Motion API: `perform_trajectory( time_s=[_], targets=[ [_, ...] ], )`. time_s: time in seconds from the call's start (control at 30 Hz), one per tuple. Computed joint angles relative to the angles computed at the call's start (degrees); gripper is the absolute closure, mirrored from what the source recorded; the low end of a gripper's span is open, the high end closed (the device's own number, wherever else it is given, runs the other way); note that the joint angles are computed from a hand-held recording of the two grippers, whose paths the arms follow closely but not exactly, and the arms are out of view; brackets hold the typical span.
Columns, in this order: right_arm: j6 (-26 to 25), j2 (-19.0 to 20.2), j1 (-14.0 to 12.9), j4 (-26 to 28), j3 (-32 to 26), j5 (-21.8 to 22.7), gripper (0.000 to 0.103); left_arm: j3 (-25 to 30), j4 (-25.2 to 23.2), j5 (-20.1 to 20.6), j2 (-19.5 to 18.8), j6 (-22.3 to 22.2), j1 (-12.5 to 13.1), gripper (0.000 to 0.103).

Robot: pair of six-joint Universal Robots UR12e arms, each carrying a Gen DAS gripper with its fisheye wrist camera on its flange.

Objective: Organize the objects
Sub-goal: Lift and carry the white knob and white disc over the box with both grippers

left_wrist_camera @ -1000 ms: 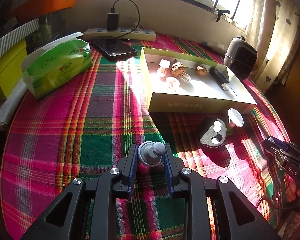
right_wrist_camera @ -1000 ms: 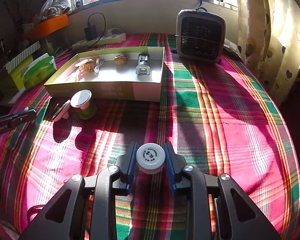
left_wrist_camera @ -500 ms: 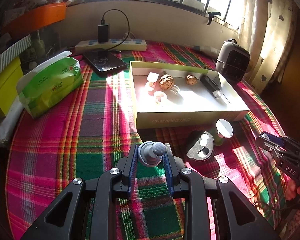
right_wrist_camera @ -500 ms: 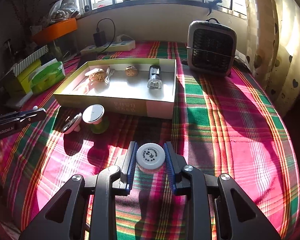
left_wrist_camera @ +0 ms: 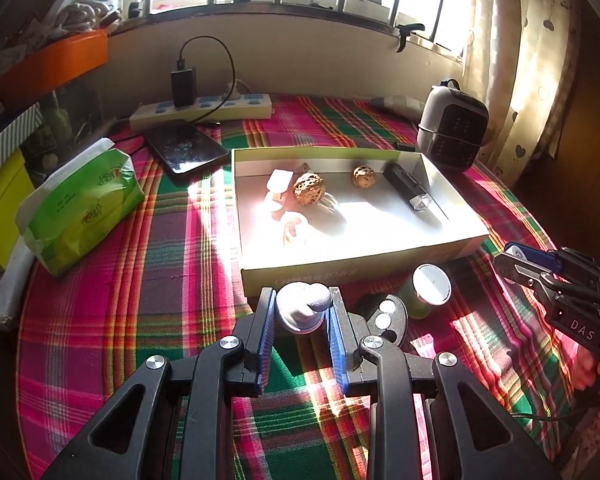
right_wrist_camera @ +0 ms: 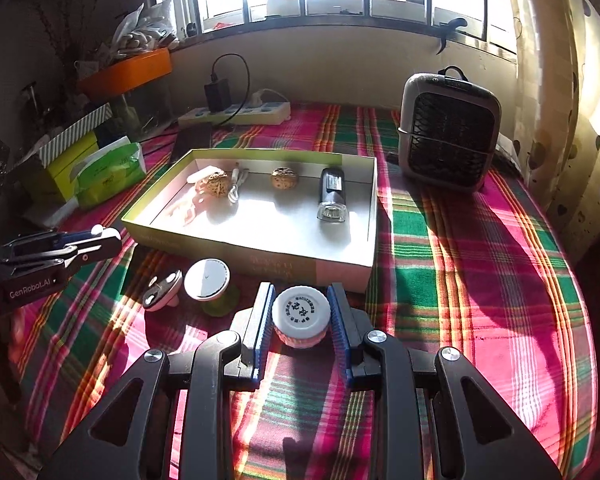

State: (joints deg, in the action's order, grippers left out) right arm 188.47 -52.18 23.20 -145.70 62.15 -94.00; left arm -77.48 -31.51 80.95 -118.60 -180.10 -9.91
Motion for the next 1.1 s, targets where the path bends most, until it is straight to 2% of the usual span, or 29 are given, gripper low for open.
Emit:
perform_trajectory(
  time_s=[0.43, 1.1],
  targets=[
    [-3.3, 4.6, -0.6, 3.5, -8.7, 3.7, 0.074, 3.9, -1.1, -0.6, -2.4, 0.7, -0.4, 0.080],
    [-3.9, 14.0, -2.2, 15.7, -25.4, 8.7, 0.074, 12.4, -5.4, -1.1, -8.0, 1.6, -1.2, 0.080]
  ],
)
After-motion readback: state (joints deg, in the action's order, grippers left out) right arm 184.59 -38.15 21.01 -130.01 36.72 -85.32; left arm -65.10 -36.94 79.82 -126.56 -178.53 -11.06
